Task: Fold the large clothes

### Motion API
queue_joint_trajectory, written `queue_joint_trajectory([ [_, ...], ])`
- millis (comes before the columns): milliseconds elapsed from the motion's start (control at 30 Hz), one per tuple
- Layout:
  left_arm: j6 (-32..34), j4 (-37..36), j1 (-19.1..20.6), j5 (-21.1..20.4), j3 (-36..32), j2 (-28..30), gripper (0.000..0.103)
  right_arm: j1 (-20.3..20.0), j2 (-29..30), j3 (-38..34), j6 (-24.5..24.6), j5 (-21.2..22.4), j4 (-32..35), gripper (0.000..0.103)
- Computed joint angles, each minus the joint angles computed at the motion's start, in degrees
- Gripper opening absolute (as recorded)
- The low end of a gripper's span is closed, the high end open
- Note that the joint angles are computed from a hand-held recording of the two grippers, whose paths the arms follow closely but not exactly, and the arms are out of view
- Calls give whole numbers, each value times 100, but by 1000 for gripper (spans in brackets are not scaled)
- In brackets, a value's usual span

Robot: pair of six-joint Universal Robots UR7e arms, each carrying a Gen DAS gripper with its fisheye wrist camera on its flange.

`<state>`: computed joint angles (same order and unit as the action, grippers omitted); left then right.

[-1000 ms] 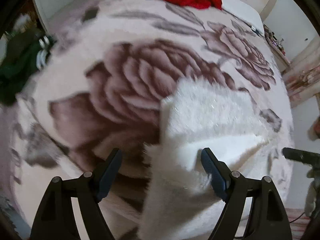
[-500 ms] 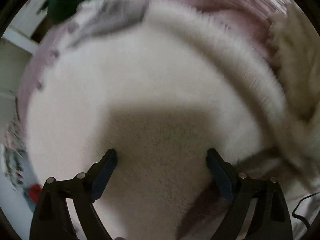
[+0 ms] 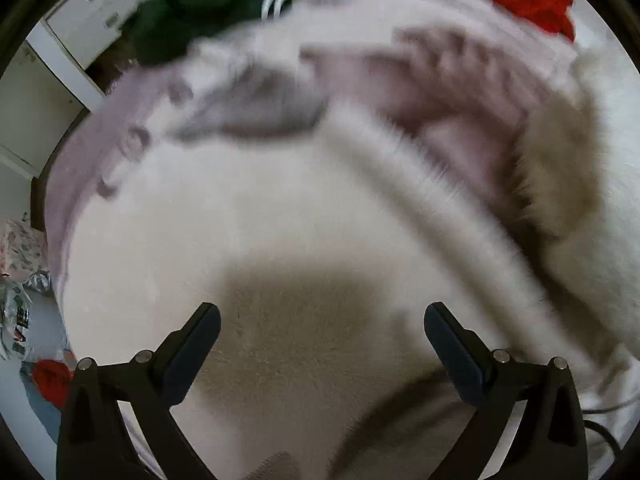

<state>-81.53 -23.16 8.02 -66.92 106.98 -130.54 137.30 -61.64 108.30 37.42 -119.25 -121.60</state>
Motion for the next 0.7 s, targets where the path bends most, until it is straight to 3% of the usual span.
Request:
queue_joint_trajectory([
  [100,329,-1038,55,315,-424,474,103,-148,-154,-14,180,-396,20,6],
  [200,1435,-2603,625,402,-218,984,103,-383,-155,34,328,-574,96,6],
  [267,2001,-3252,909,438,64,1330,103,-593,-137,160,472,-646,80,6],
  [433,2661,-3748,1653,666,572,1870,103,-1047,-112,548,551,-694,-57,6],
  [533,2722,-3739,1865,676,601,1993,103,-1394,-327,980,498,-149,-533,6],
  [600,2679,-3609,1806,671,588,1931,103,-1637,-569,1234,276,606,-748,6],
  [667,2559,-3512,1717,624,614,1838,103,-1825,-959,1540,327,1159,-914,15],
  [700,2519,-3461,1685,633,637,1811,103,-1916,-1363,1849,432,1366,-1114,29],
])
